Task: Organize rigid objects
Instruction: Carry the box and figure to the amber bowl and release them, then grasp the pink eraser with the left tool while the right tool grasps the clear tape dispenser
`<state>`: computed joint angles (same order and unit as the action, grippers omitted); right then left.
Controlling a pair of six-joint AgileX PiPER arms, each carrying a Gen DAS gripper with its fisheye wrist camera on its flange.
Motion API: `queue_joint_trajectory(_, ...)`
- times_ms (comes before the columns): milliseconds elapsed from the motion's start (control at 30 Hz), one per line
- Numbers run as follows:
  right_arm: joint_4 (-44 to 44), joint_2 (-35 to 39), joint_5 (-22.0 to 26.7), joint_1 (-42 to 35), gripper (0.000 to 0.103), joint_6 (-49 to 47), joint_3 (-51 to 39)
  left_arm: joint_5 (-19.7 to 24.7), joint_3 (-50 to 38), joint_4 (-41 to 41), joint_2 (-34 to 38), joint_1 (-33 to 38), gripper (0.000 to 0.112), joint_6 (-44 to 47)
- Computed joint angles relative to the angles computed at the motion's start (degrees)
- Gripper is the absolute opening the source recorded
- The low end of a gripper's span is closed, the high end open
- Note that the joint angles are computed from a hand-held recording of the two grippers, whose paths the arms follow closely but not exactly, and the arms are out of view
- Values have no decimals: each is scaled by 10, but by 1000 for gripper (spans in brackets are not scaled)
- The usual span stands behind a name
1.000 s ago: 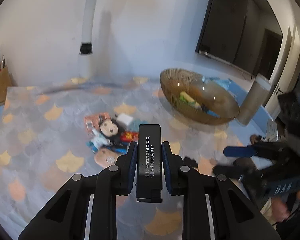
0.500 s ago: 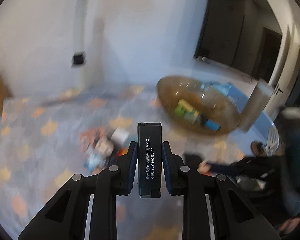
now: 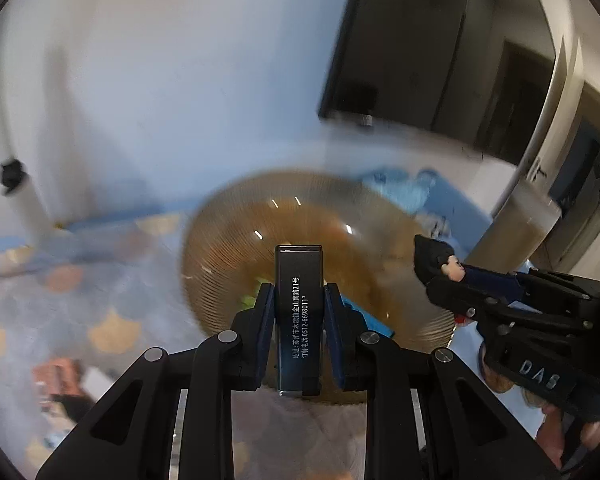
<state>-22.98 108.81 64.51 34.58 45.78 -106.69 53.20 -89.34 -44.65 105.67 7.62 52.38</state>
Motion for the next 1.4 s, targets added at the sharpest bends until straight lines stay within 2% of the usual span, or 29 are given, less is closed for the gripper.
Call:
queue_joint_trajectory(100,16,-1,-5,-17,26,-2,27,11,-8,3,16,-23,23,-17)
queue_joint_trajectory(133,19,2,-4,-22,28,0,24,12,-7,1,15,-26,36,-19)
queue_joint_trajectory(167,21,-5,-12,-29,35,8,34,11,-6,1,11,-26,48,-26)
queue_joint_trajectory(233,19,-34,-40,-36,48,32,67,13,2,-15,-1,-9,61,-19)
queue_joint_trajectory(267,14,-47,-47,-34,48,41,78,17,7,-27,-10,5,69,-11)
queue_joint_trajectory(433,27,-76,-49,4,49,49,74,86,-7,-78,-38,111,72,2)
queue_joint_trajectory(500,42,-72,-56,32,53,42,51,104,-10,-86,-56,161,72,9)
queue_joint_trajectory(533,37,-68,-57,50,60,45,39,112,-13,-87,-61,184,72,14)
queue_joint_trajectory(567,25,-59,-51,75,63,51,20,127,-15,-96,-64,214,73,27)
queue_joint_trajectory(633,5,-35,-45,120,65,52,-18,140,-8,-102,-70,272,83,55)
queue_joint_trajectory(700,-25,-8,-53,163,74,74,-34,110,19,-81,-75,313,85,78)
queue_joint_trajectory(733,-36,5,-61,175,84,87,-34,95,32,-72,-71,329,85,91)
queue_joint_trajectory(767,-52,20,-67,189,87,108,-32,67,52,-65,-65,342,85,109)
queue_joint_trajectory(833,-73,56,-85,209,87,143,-19,22,84,-47,-51,355,84,135)
queue_joint_trajectory(933,-86,87,-137,223,87,182,27,0,100,-21,-11,373,84,158)
queue_joint_trajectory(1033,-99,101,-162,230,87,203,53,-16,136,-36,-7,378,85,196)
queue_joint_trajectory(1100,-113,114,-154,237,87,206,50,-72,181,-43,-26,362,85,220)
queue_joint_trajectory(1167,-89,124,-151,231,87,187,37,-101,198,-36,-40,350,85,227)
queue_joint_trajectory(1233,-82,130,-149,228,87,178,30,-146,237,-67,-61,348,85,270)
queue_joint_trajectory(1300,-60,135,-149,220,87,164,24,-168,263,-88,-77,343,85,307)
queue_joint_trajectory(1400,-53,126,-158,215,87,169,39,-176,272,-105,-84,344,86,330)
